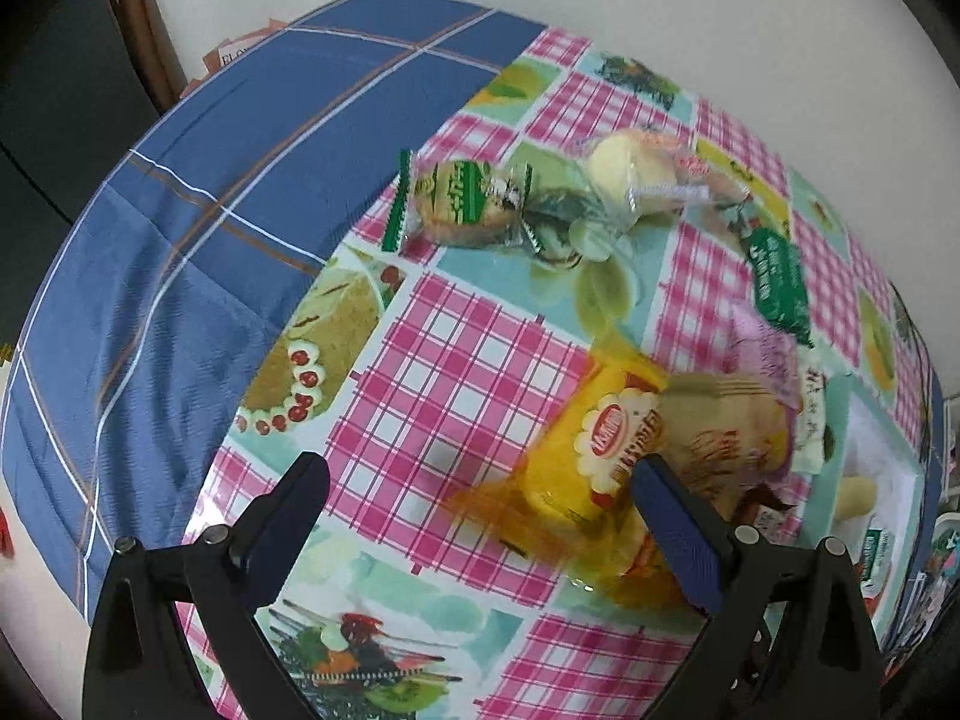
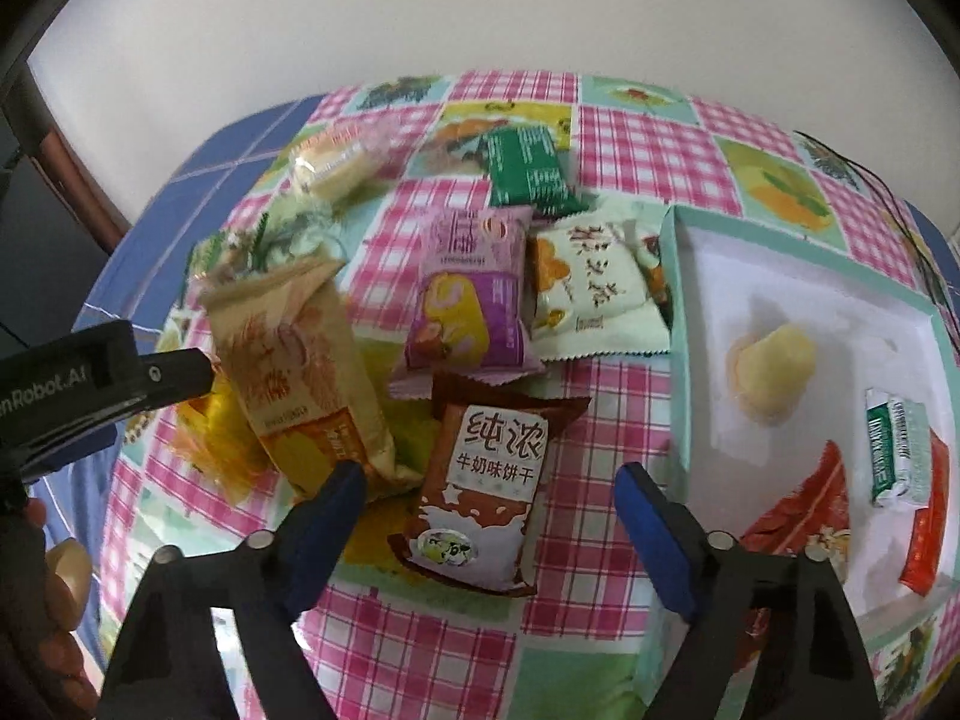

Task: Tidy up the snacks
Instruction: 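Grasp the milk biscuit pack with the right tool while the left tool grasps the yellow bread bag, then carry the milk biscuit pack and yellow bread bag into the tray, open both tools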

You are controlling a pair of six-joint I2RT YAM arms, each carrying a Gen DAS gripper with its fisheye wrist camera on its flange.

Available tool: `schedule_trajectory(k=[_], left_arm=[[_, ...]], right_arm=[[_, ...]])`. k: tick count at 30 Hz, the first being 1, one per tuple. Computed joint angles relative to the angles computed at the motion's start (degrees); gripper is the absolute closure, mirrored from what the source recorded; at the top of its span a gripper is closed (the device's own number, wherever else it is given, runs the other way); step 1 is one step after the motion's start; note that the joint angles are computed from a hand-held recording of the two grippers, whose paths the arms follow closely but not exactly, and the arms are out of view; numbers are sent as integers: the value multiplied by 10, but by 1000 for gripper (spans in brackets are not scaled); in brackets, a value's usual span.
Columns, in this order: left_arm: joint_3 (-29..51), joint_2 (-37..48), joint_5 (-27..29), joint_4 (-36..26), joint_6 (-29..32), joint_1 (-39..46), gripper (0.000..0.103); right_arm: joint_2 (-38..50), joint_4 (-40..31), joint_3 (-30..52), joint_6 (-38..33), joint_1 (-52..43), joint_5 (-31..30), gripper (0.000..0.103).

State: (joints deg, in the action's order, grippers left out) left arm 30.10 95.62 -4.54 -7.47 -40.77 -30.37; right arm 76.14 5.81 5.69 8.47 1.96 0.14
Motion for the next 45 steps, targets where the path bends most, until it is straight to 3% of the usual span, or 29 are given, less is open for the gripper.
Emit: schedule_trajectory(k=[6, 12, 14, 21, 36, 45], left_arm=[[10, 38, 2, 32, 15, -13, 5], [19, 56, 41, 57, 20, -22, 40], [16, 55, 65, 71, 19, -22, 62], [22, 31, 41, 42, 8, -33, 65], [-11, -165, -14, -53, -13, -45, 65], [2, -195, -46, -88, -42, -88, 65]], right_arm=[[85, 64, 6, -3, -3, 0, 35], [80, 54, 11, -1, 0, -1, 60], [77, 48, 12, -2, -1, -5, 61], [1, -18, 13, -11, -14, -26, 61], [-267, -248, 35, -42, -50, -61, 61], [-326, -317, 44, -86, -104, -93, 61]])
